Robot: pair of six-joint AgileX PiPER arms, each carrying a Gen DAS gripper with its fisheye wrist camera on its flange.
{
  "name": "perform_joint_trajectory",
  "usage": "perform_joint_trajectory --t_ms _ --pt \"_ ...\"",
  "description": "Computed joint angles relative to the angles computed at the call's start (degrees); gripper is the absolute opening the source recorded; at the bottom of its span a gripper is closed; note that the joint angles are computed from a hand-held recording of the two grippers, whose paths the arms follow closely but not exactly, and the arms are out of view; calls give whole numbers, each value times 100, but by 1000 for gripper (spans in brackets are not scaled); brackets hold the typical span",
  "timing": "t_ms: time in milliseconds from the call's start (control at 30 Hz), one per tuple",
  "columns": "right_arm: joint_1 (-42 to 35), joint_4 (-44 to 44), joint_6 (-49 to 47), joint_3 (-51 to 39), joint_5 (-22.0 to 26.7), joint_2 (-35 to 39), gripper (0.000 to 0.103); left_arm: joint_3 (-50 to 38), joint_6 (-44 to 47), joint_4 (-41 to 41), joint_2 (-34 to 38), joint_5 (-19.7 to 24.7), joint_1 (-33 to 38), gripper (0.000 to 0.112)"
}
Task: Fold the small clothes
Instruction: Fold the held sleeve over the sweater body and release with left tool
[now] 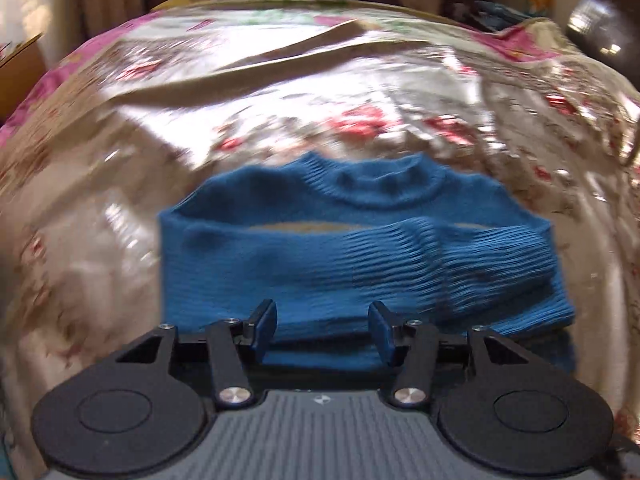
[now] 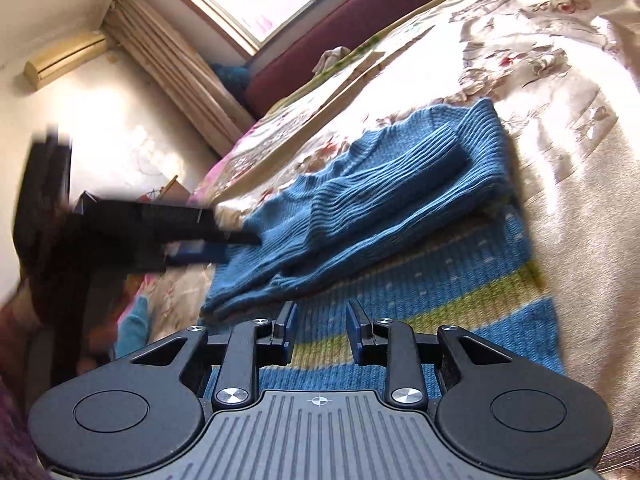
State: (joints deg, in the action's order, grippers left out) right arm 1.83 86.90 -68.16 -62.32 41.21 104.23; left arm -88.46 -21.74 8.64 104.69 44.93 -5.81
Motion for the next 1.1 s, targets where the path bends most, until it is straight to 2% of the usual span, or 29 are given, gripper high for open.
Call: perform_joint_trajectory --t_ms 100,333,667,833,967,1100 --pt "13 -8 8 -4 -70 0 28 657 -230 42 -323 -282 254 55" --pt "127 -415 317 -107 -258 70 28 1619 -493 82 -753 -524 702 55" --pt "214 -463 254 90 -587 -85 25 2880 1 -356 -1592 -1169 991 55" --pt "54 -1250 852 339 -785 -725 33 3593 1215 -1337 -2435 -1050 1312 55" --pt "-518 -1942 1199 773 -421 -1460 34 4259 2367 -2458 -3255 -651 1753 55" --pt "-1017 -3129 1679 1078 138 -2144 35 4801 3076 -3046 -4075 -90 2120 55"
